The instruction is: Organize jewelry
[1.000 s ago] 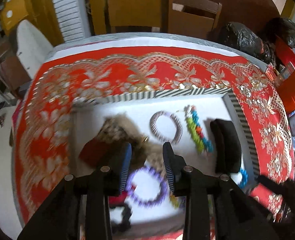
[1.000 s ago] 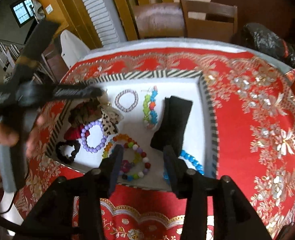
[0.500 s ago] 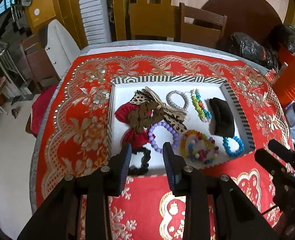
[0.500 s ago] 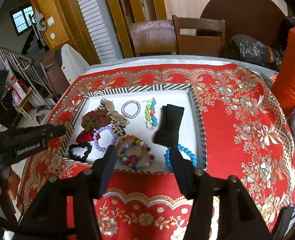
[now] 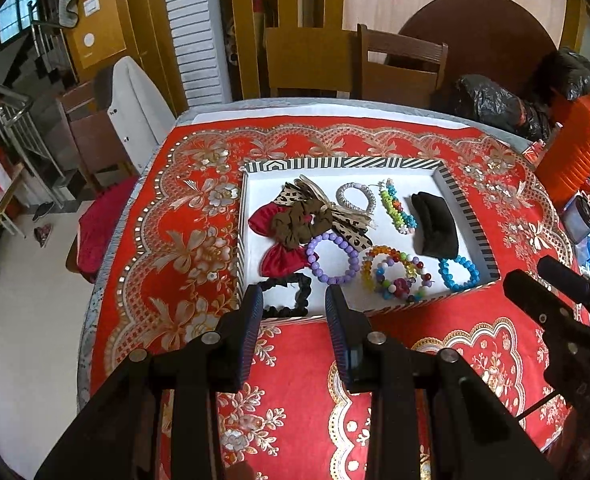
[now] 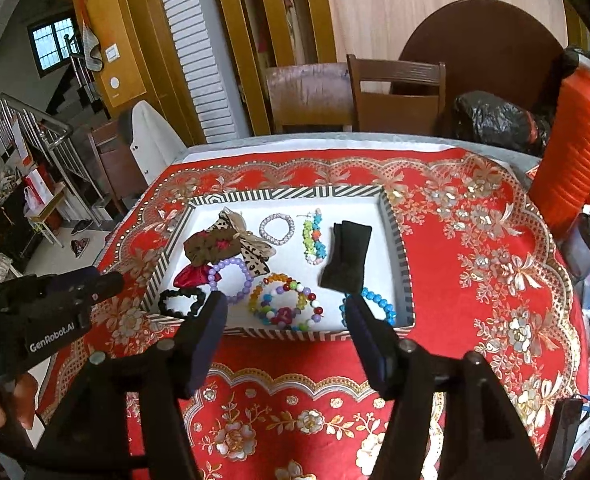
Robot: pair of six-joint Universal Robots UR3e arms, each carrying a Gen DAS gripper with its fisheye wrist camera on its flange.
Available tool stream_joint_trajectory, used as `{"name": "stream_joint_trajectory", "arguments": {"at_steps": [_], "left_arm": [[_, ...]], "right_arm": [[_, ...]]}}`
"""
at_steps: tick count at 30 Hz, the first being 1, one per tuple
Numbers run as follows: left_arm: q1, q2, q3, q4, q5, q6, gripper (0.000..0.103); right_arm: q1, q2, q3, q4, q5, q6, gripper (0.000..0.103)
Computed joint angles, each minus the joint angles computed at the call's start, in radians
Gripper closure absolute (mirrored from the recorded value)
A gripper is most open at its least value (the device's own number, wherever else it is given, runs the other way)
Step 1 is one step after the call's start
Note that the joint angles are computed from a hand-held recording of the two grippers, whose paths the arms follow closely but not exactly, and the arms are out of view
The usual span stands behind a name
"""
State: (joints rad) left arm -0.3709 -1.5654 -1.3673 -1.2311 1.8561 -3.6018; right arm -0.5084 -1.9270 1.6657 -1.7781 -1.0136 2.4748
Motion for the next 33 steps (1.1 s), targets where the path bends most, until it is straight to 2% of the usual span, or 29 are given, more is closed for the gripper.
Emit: {"name": "stream_joint_trajectory", "arguments": {"at_steps": [11,33], "left_arm": [[-0.048,-0.005,0.023,-0.016,0.058,-0.002,0.085],[-0.042,0.009,0.006,-0.003,0.032,0.007,0.085]], "right_arm": [[-0.006,-0.028,-0.003,0.024,-0.005,-0.012,0.037],[-0.013,-0.033,0.000,0.045,-0.001,-0.026,0.036]]}}
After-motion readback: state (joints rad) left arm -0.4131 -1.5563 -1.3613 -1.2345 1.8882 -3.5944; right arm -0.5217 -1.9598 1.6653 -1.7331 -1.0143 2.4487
